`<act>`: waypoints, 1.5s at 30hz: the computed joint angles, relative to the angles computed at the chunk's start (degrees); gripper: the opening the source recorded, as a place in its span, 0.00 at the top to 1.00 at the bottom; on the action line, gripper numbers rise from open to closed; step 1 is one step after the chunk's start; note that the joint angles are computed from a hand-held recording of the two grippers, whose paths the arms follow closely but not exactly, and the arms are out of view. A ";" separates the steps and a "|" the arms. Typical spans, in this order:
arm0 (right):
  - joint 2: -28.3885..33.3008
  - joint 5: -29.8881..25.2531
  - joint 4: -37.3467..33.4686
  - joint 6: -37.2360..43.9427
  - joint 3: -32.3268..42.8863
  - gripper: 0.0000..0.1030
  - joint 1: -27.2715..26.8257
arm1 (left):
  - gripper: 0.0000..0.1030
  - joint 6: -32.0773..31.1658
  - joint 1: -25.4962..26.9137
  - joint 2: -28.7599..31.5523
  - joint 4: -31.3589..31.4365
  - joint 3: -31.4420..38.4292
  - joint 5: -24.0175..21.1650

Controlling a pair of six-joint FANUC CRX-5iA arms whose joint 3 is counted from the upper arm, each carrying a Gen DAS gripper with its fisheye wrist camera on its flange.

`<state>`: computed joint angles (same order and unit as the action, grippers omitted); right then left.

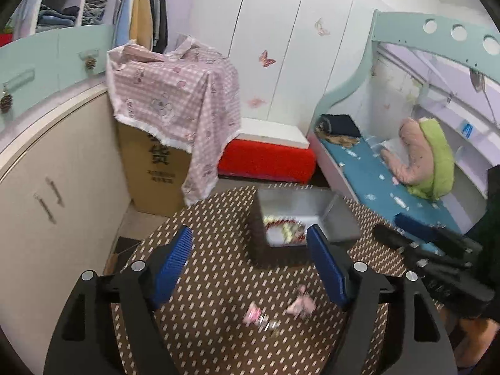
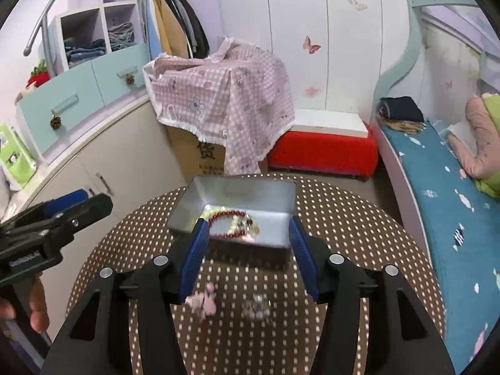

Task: Organize jewelry
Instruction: 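Grasp a pearl piece with the left gripper while the right grasps a pink charm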

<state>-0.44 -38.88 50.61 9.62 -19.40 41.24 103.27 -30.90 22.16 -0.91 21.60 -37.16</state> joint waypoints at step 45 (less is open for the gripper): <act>2.52 4.00 -11.10 4.12 -4.50 0.45 3.82 | 0.92 -0.52 -2.80 1.55 0.90 -7.40 -1.71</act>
